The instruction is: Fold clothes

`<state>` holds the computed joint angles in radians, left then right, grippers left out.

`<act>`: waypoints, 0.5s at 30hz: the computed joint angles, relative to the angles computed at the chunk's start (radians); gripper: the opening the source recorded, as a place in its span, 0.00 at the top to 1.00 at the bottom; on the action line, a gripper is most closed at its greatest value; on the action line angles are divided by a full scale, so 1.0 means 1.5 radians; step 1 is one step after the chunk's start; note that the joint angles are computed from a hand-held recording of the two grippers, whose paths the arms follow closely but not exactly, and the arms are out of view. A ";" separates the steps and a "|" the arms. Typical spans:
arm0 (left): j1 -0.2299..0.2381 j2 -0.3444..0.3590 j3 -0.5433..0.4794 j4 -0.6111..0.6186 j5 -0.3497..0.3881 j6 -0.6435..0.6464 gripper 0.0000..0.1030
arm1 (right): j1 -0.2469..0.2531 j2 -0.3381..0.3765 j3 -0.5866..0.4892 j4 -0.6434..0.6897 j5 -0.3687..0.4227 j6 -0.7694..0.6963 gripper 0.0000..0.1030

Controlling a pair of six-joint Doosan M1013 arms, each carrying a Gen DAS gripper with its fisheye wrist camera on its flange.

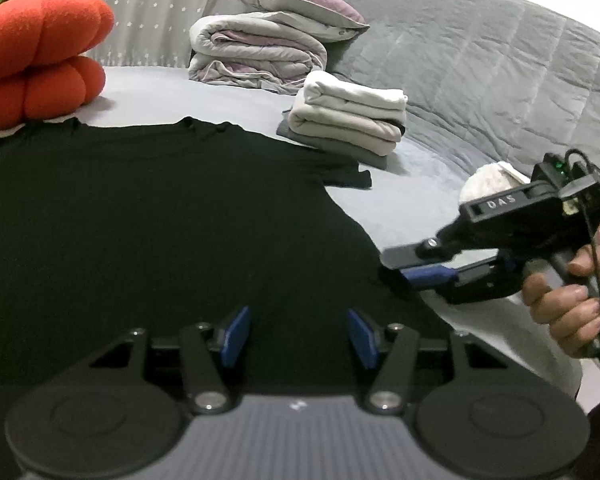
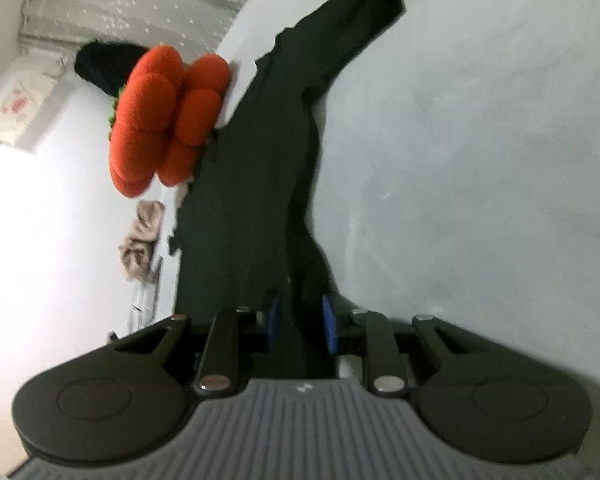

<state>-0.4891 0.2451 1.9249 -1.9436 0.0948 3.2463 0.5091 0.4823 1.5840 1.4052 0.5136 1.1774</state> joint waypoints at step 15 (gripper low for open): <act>0.006 0.000 0.002 0.010 0.018 -0.025 0.45 | 0.008 -0.022 0.021 0.012 -0.123 0.040 0.95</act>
